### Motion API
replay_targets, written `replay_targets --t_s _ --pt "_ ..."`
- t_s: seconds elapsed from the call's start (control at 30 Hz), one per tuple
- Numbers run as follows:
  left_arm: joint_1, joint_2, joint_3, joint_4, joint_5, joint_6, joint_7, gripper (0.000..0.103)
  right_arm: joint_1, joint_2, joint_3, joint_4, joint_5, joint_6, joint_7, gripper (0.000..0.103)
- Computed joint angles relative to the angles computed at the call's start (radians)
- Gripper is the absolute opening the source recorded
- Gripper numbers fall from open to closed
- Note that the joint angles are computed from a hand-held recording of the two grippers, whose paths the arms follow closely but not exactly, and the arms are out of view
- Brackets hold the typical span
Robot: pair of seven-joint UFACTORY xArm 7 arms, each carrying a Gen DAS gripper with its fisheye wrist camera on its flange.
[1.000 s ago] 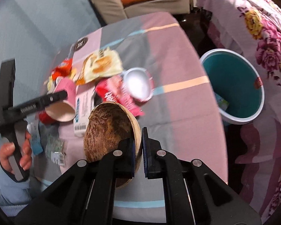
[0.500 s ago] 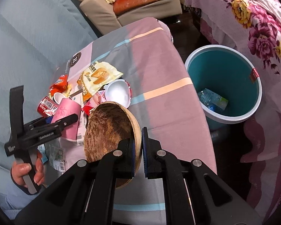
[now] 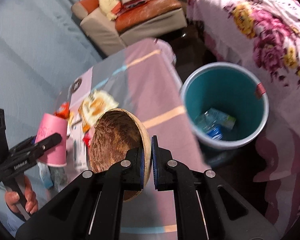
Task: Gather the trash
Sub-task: 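Carry coconut shell and pink cup over the wastebasket and release both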
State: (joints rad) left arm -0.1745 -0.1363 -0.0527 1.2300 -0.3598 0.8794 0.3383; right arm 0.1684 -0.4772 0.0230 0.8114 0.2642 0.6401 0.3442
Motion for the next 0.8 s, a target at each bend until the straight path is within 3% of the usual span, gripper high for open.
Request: replay_targets --t_s 0.33,0.8 --pt "-0.104 0.202 -0.1 0.195 0.003 -0.009 -0.01 0.06 -0.158 -0.06 -0.05 -0.035 -0.113 -0.015 0.054 0.006" --pt "-0.214 0.495 -0.16 0.447 0.119 0.02 -0.079 0.06 -0.254 0.024 -0.097 -0.038 -0.146 -0.027 0.019 0.006"
